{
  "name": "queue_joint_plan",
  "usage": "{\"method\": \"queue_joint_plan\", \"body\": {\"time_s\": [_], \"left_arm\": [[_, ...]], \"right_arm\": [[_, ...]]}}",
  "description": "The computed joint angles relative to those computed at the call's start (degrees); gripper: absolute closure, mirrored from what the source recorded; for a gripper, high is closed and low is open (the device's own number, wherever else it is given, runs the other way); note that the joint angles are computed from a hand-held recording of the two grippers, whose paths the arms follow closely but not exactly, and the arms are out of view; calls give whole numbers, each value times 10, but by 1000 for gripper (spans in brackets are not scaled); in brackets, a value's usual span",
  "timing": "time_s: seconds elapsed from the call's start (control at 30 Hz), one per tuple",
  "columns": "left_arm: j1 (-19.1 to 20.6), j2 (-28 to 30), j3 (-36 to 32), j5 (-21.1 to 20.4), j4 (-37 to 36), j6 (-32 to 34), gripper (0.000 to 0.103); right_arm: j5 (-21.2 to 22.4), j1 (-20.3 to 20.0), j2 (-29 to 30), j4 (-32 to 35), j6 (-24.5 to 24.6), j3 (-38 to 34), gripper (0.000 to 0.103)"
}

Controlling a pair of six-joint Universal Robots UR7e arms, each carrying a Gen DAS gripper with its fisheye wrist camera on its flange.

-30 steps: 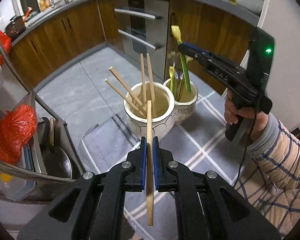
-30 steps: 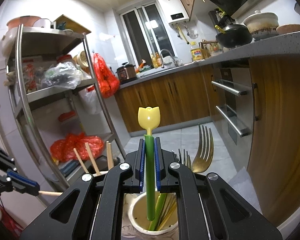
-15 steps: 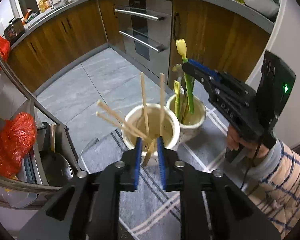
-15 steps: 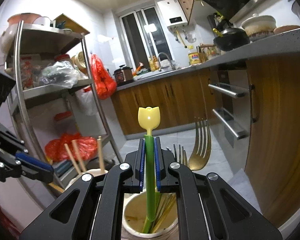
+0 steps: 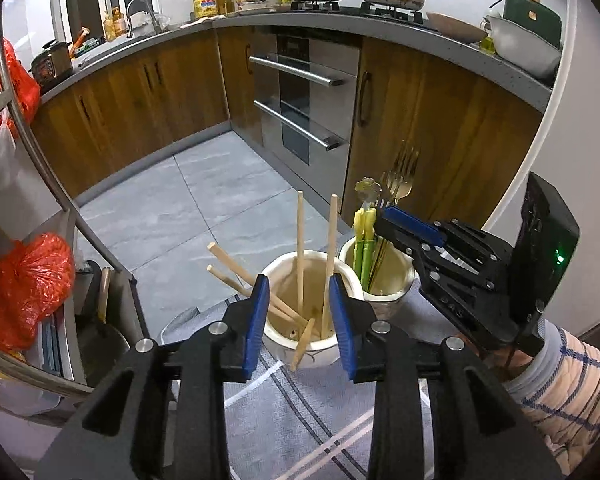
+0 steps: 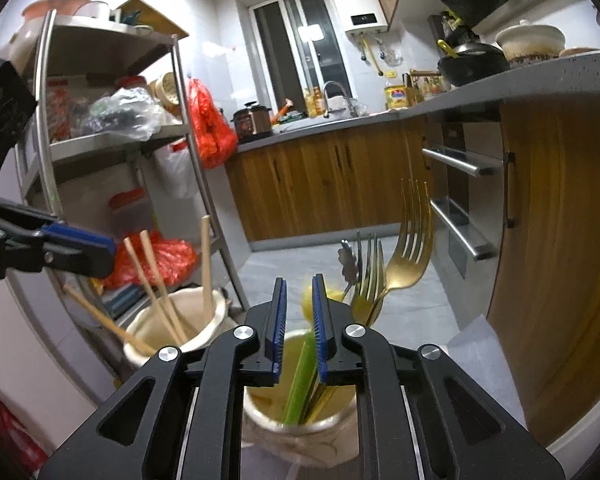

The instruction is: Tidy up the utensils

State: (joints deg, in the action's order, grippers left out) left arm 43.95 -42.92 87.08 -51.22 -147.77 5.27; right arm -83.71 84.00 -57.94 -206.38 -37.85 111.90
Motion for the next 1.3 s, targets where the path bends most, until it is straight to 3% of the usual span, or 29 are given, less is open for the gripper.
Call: {"method": "queue_joint_plan", "body": {"time_s": [0.4, 0.5, 0.6, 0.73, 0.87, 0.93, 1.17, 1.3], "left_arm": [[-1, -41, 80, -19, -99, -16, 72], [-6, -49, 113, -14, -147, -7, 67], [-13, -55, 148, -10, -197, -2, 59], [-25, -54, 189, 14, -269, 15, 45], [-33, -54, 219, 18, -319, 10, 39], [-38, -52, 231, 25, -344, 10, 33], [-53, -19, 263, 60, -465, 44, 18], [-52, 4, 269, 71, -513, 55, 14]], "right_arm": [[-22, -5, -70, 10, -14, 90, 86], [-38, -2, -84, 10, -23, 108, 85], [-46, 0, -98, 12, -23, 121, 67], [-62, 5, -117, 13, -24, 133, 51], [-73, 10, -130, 4, -27, 146, 43], [-78, 11, -135, -1, -30, 152, 28], [-75, 8, -139, -19, -40, 174, 17], [-80, 6, -128, -40, -48, 179, 10]]}}
